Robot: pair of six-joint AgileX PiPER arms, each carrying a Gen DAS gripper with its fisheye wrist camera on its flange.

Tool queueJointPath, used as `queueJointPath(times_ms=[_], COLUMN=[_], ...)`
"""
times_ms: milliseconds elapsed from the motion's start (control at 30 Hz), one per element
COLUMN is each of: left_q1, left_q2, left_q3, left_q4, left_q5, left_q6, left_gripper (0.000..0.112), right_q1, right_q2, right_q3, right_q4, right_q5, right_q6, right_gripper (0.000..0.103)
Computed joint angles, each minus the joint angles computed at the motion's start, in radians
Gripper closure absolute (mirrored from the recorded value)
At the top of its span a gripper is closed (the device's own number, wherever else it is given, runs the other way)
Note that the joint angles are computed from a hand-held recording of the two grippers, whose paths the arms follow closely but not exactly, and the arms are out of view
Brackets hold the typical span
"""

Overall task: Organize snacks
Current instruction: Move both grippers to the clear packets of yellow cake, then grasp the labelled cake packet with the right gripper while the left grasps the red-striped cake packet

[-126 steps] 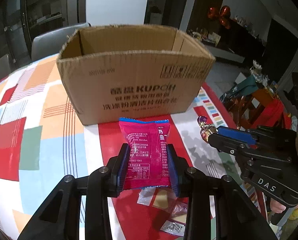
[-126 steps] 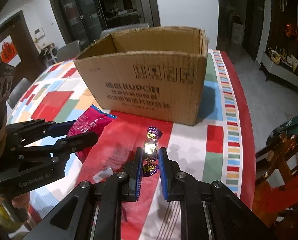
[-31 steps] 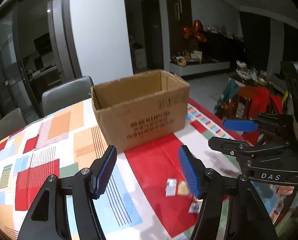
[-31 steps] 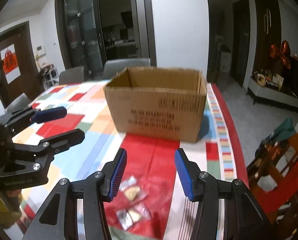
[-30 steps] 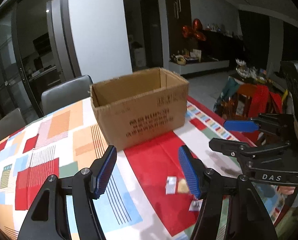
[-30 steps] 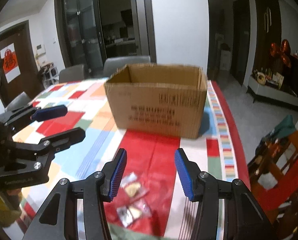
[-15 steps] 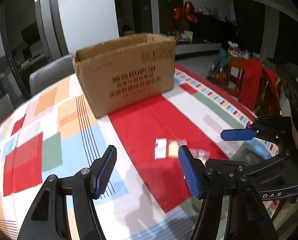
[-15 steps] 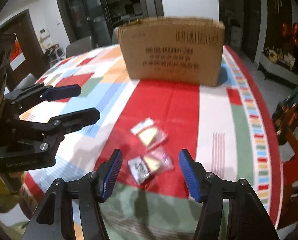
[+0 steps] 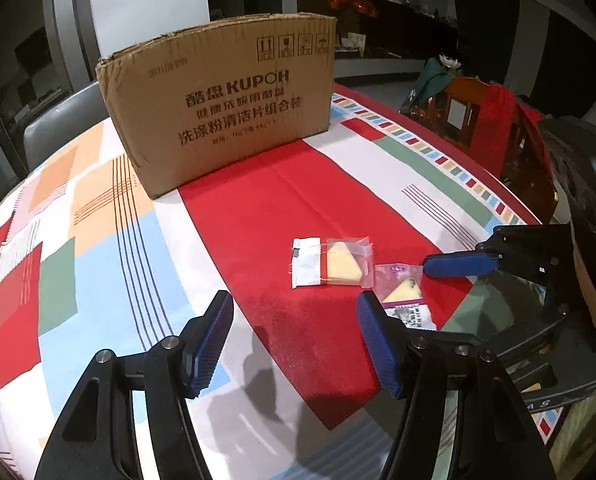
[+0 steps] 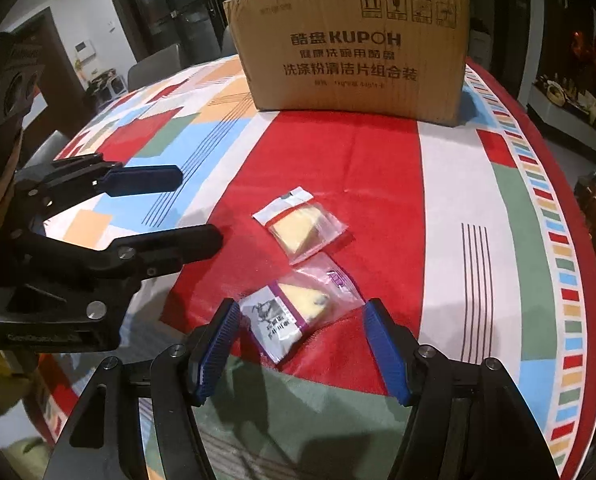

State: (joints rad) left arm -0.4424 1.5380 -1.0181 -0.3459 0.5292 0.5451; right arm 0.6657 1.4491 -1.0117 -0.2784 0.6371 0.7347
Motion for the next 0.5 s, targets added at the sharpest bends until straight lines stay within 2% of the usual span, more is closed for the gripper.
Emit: queueJointPath(times_ms=[233, 333, 467, 500], left_q1=[0.020, 0.025, 0.017, 0.013], left_q2=[0.016, 0.021, 0.028, 0.032], left_q3=[-0.001, -0.001, -0.005, -0.008], left_q4=[-0.007, -0.006, -0.005, -0.004], left_q5=[-0.005, -0.004, -0.005, -0.007], left_q6=[-0.010, -0.016, -0.016, -0.016], left_gripper=[0.049, 0.049, 0.049, 0.049], right_q1=[0.062, 0.085, 0.075, 0.082], right_q2=[0.031, 0.031, 0.012, 0.006], right_q3=[-0.006, 0.001, 0.022, 0.026], right_q4=[-0.178, -0.257, -0.257, -0.274], right_q5=[0.016, 0.030, 0.002, -0.001], right_q6=[0.151, 0.227, 0.239, 0.249], right_gripper=[0.040, 0.051, 0.059, 0.067])
